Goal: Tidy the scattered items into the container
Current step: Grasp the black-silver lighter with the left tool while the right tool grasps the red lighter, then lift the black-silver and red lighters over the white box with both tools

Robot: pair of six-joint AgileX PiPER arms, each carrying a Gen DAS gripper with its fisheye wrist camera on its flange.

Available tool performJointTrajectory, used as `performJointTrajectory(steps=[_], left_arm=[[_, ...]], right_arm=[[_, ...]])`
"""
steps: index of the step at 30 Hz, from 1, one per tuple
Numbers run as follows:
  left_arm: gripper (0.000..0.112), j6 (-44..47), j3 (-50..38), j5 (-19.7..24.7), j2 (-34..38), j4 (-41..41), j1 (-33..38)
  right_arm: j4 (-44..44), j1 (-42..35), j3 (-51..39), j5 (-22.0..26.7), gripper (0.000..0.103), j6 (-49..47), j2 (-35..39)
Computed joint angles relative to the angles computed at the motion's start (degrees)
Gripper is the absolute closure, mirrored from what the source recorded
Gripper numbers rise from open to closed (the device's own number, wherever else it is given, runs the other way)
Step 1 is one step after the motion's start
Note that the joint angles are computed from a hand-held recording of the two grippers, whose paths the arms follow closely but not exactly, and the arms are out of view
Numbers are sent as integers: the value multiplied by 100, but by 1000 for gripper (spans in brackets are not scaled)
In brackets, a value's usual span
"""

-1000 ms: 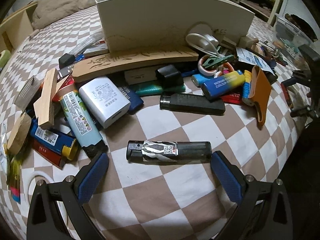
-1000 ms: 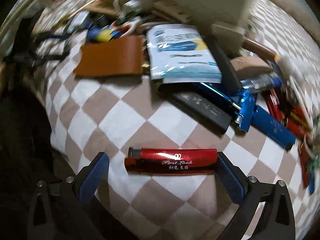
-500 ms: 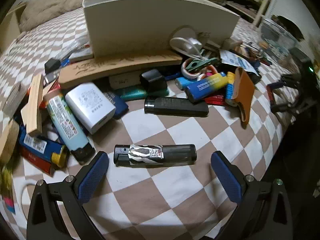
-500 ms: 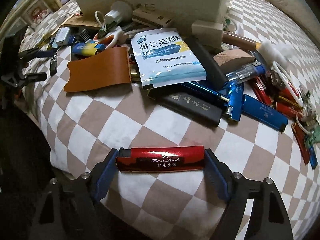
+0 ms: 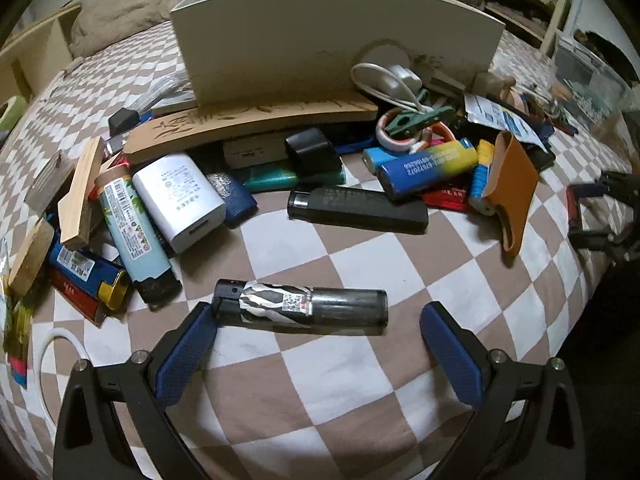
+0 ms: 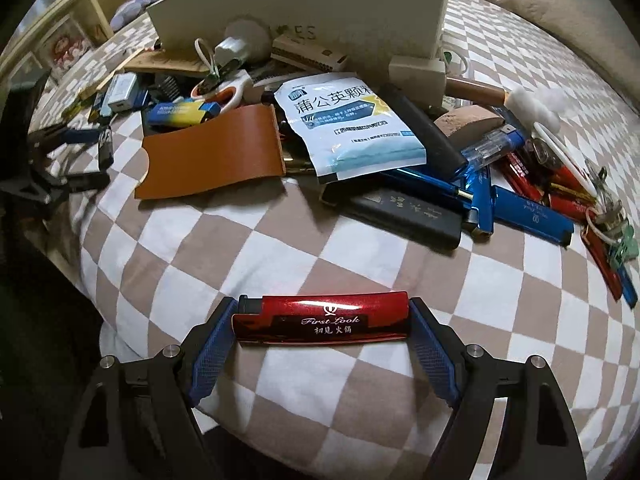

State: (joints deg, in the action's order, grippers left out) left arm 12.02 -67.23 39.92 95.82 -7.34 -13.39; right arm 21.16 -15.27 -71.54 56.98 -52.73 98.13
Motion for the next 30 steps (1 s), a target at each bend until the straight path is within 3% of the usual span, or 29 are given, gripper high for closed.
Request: performJointTrajectory(steps=[3,11,20,26,30], left_arm=[[29,-199,32,-72,-55,52,-5],[29,-815,321,-293,-273,352,-279],[29,-1893,657,-387,-561,862,-733],[29,-1758,814,-527,-876,211,-628],[29,-2202,804,-645,-1079,582,-740]], right_arm=[[124,115,207,-177,19,173,-136],[500,220,561,-431,19,299,-409],[483,650,1121,-1066,19,637,-794],[625,734,1334,-1304,19,767,-976],[888,785,1401,-1388,19,765,-1135]])
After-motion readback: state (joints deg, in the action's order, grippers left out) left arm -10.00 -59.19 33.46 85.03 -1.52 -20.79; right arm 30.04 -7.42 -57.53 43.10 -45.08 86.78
